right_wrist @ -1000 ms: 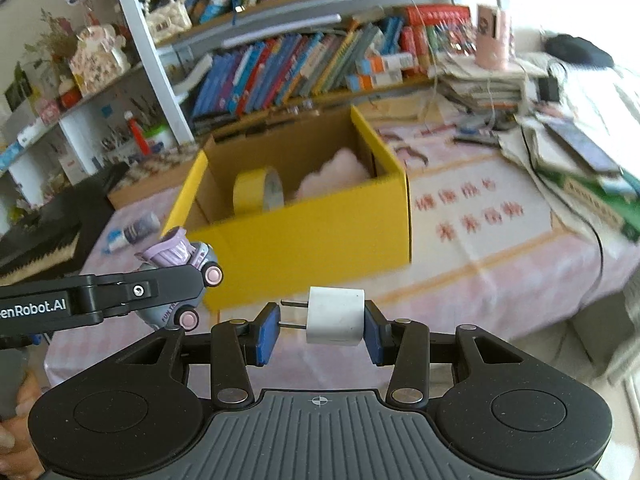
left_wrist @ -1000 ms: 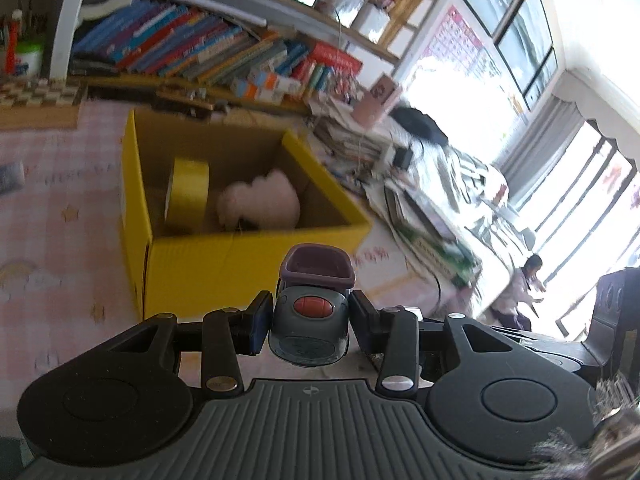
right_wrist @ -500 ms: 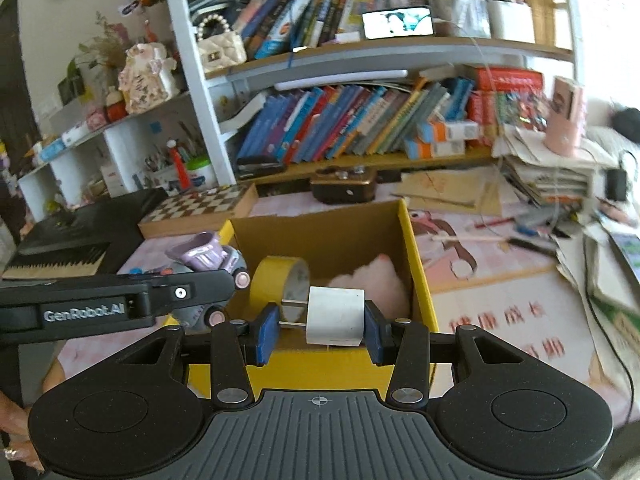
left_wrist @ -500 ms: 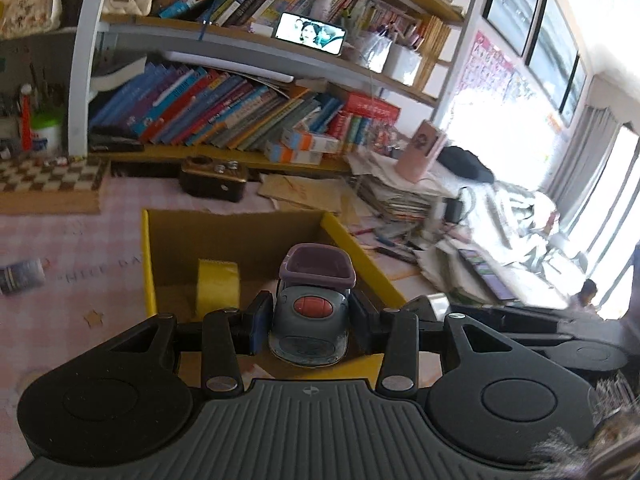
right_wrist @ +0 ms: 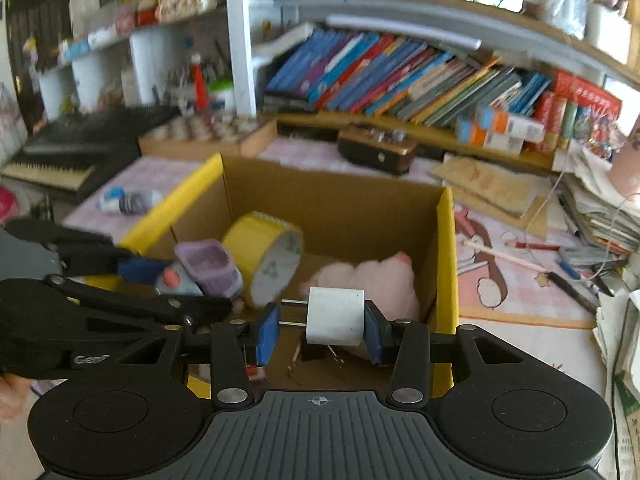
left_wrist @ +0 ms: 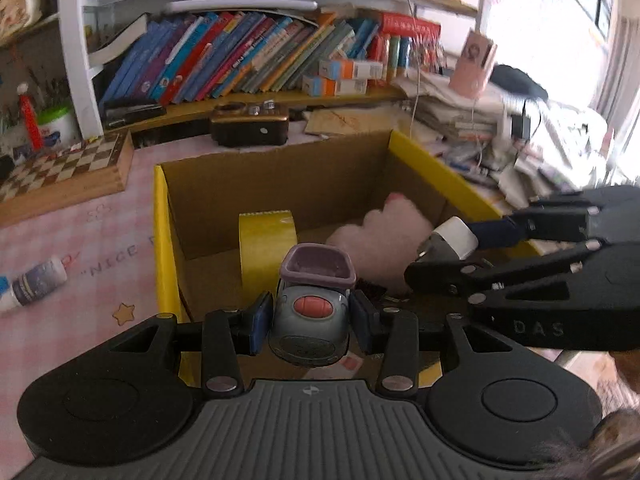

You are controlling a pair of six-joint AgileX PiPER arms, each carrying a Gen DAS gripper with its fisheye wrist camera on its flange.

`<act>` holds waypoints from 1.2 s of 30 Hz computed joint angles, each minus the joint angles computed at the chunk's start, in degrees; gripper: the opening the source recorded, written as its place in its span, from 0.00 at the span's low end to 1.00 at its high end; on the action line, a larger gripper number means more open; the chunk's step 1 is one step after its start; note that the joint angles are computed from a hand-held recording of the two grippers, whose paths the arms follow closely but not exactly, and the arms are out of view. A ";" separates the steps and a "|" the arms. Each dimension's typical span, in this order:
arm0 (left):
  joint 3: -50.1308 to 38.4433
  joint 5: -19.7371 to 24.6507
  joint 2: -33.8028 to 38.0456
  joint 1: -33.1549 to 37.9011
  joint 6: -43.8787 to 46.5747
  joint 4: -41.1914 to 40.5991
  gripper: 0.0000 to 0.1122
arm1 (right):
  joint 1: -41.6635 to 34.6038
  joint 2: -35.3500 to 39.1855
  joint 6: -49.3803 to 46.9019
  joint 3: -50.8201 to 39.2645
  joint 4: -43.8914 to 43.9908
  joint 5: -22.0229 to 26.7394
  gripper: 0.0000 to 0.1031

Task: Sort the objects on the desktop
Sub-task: 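Lower both into the yellow box and open both tools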

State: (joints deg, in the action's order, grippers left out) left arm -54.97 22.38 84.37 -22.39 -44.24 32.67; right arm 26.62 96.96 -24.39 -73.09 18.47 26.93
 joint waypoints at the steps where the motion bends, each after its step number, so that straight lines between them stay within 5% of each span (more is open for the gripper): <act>1: -0.38 0.16 0.33 0.12 0.76 -0.37 0.35 | -0.32 0.97 -0.50 -1.20 0.17 1.12 0.42; 11: -8.26 4.75 6.99 1.94 17.42 -10.14 0.34 | 0.02 12.26 -3.79 -17.97 -4.72 14.41 0.42; 21: -10.00 5.96 9.17 2.22 22.21 -13.52 0.34 | 2.11 16.33 -13.58 -23.64 -8.71 17.03 0.42; 25: -9.36 6.01 8.58 1.09 17.47 -9.01 0.35 | 2.18 15.34 -14.42 -21.07 -7.83 13.81 0.42; 28: -6.64 3.64 6.13 0.10 10.93 -2.79 0.44 | 1.29 14.32 -15.18 -19.94 -5.48 12.71 0.43; 30: -4.50 2.60 3.83 -0.89 3.00 4.79 0.58 | 0.72 12.90 -15.65 -18.53 -3.69 11.07 0.48; 36: -0.92 1.00 -3.02 -1.59 -8.81 13.60 0.69 | -1.02 6.64 -18.37 -13.04 3.40 7.43 0.52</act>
State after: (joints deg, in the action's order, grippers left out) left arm -55.89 23.38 81.35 -23.99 -53.05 46.28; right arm 25.60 103.60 -42.77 -86.13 21.86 34.36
